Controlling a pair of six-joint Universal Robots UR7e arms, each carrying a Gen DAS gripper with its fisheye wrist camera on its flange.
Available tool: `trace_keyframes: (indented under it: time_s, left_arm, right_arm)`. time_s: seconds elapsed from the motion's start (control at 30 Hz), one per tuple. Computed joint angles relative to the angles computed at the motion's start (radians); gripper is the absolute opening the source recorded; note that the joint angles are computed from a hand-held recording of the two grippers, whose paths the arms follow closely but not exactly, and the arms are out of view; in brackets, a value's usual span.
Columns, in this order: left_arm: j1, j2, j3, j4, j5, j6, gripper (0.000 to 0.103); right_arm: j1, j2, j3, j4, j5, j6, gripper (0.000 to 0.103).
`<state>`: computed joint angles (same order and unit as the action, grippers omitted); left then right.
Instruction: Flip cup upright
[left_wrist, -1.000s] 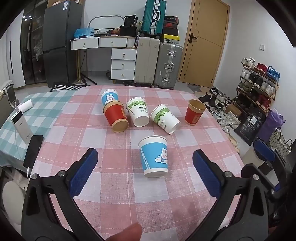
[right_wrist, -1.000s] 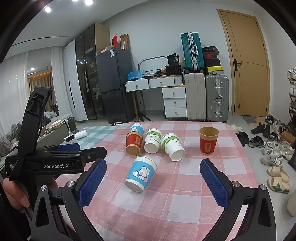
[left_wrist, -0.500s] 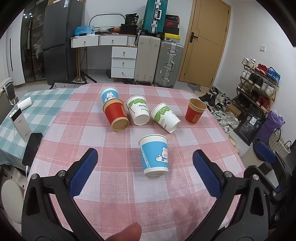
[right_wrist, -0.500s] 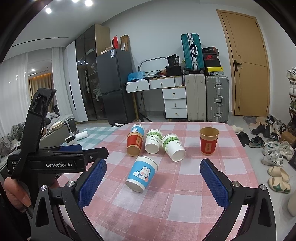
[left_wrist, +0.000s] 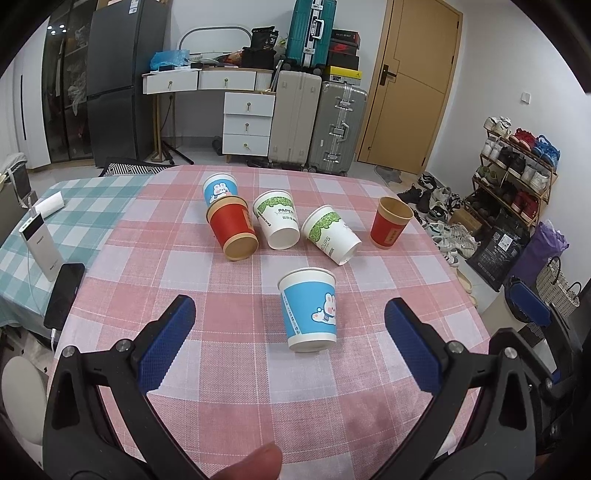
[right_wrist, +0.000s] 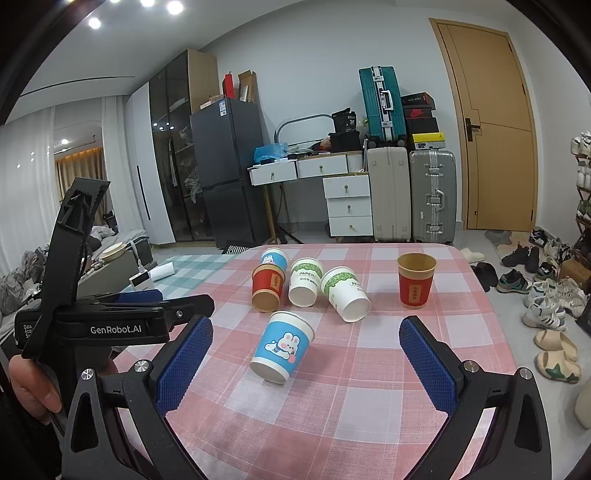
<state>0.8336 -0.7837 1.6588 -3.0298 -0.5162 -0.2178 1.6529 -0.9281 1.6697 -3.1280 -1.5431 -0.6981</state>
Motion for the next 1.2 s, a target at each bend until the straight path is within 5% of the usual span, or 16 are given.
trace_keyframes:
  time_s: [1.2]
  left_arm:
    - [0.009, 0.009, -0.007, 0.026, -0.025, -0.027, 0.102]
  right_arm:
    - [-0.007, -0.004, 0.006, -0.008, 0.01, 0.006, 0.103]
